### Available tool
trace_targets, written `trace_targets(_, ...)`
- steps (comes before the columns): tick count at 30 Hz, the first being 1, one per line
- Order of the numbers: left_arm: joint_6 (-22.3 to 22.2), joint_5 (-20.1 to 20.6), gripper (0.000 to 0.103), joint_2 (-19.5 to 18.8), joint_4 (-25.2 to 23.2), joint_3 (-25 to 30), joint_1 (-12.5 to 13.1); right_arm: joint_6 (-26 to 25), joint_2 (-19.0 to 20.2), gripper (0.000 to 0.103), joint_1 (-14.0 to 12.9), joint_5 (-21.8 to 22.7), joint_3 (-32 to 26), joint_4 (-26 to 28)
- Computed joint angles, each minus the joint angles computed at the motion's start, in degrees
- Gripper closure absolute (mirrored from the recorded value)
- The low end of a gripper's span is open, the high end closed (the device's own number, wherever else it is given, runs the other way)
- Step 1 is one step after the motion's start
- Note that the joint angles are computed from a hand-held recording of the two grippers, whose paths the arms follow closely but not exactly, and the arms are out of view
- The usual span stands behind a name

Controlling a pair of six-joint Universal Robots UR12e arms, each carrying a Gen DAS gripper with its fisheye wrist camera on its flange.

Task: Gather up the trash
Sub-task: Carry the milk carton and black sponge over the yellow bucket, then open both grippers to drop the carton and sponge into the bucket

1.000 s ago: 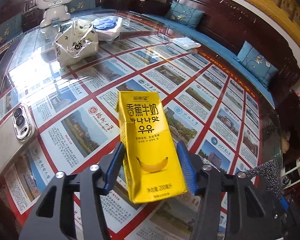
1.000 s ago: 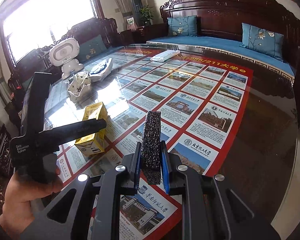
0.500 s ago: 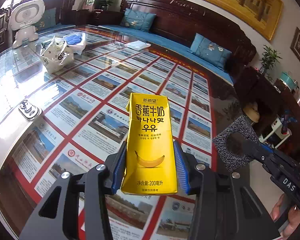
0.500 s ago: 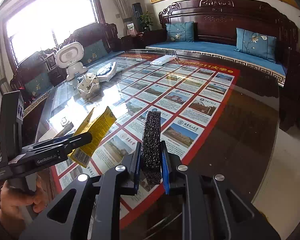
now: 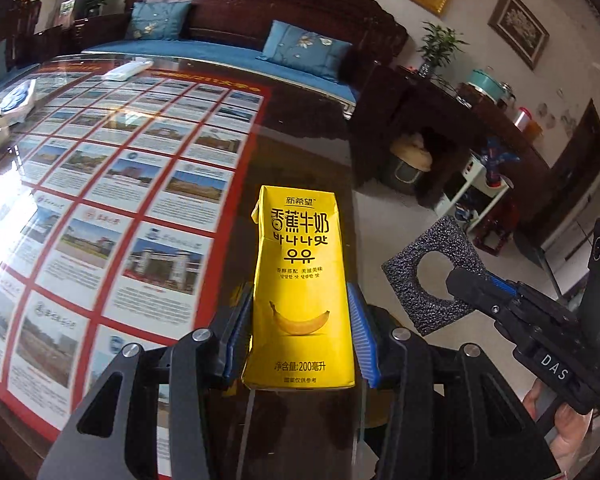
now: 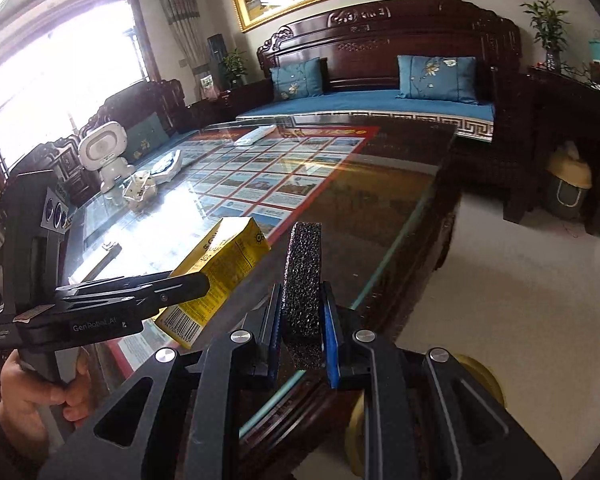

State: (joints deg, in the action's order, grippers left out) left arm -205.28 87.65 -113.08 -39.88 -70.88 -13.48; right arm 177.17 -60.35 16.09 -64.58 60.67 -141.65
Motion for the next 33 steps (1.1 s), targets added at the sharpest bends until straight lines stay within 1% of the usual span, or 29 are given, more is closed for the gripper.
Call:
trace_targets(2, 1.2, -1.6, 0.058, -1.6, -1.3, 2.3, -0.8, -0.3, -1.3, 0.085, -1.1, -0.7, 2.0, -0.2)
trace_targets(6, 4.2, -3.8, 0.058, -5.1, -4.7, 7.1, -2.8, -0.5, -3.5, 0.085, -2.9, -3.5, 6.0, -0.9)
trace_targets(8, 6.0, -4.5, 0.057, -7.2, -6.8, 10.0, -3.7, 0.5, -4.6, 0.085, -4.0, -4.7, 8.2, -1.8)
trace_targets(10, 6.7, -5.4, 0.057, -9.1, -8.8, 12.5, -4.4, 1.4, -5.4, 0.085, -5.0, -5.7, 9.9, -2.3)
trace_targets(13, 7.7, -6.9, 0.057, -12.7, -13.6, 17.8, -5.4, 2.7, -6.3, 0.085, -6.3, -6.5, 12.5, -2.7)
trace_targets(16, 9.6, -6.9, 0.057, -15.9, -17.5, 22.4, -6.4, 3.5, -6.7, 0.085, -7.3, -6.7, 14.0, -2.4)
trace_targets(18, 10.5, -6.8, 0.058, -18.4, -21.6, 26.2, -6.9, 3.9, -6.8, 0.085, -7.9, -6.3, 14.7, -2.4)
trace_targets(20, 11.4, -6.8, 0.055, -20.3, -24.5, 29.3, -7.3, 4.3, -6.8, 0.085, -8.3, -6.1, 15.3, -2.4)
trace_targets(22, 12.4, -6.1, 0.042, -22.2, -26.5, 32.1, -7.8, 4.6, -6.7, 0.085, -8.7, -6.1, 15.8, -2.5)
trace_targets(26, 14.4, -5.3, 0.042, -24.1, -28.3, 35.0, -8.4, 5.0, -6.5, 0.085, -9.2, -5.6, 16.1, -2.3)
trace_targets(31, 14.9, -5.3, 0.042, -24.0, -28.0, 34.7, -8.7, 4.6, -6.1, 0.085, -9.1, -5.5, 15.5, -1.1)
trace_targets(33, 14.9, -4.8, 0.041, -23.3, -27.4, 33.5, -8.8, 4.2, -6.0, 0.085, -9.0, -5.4, 15.3, -0.5)
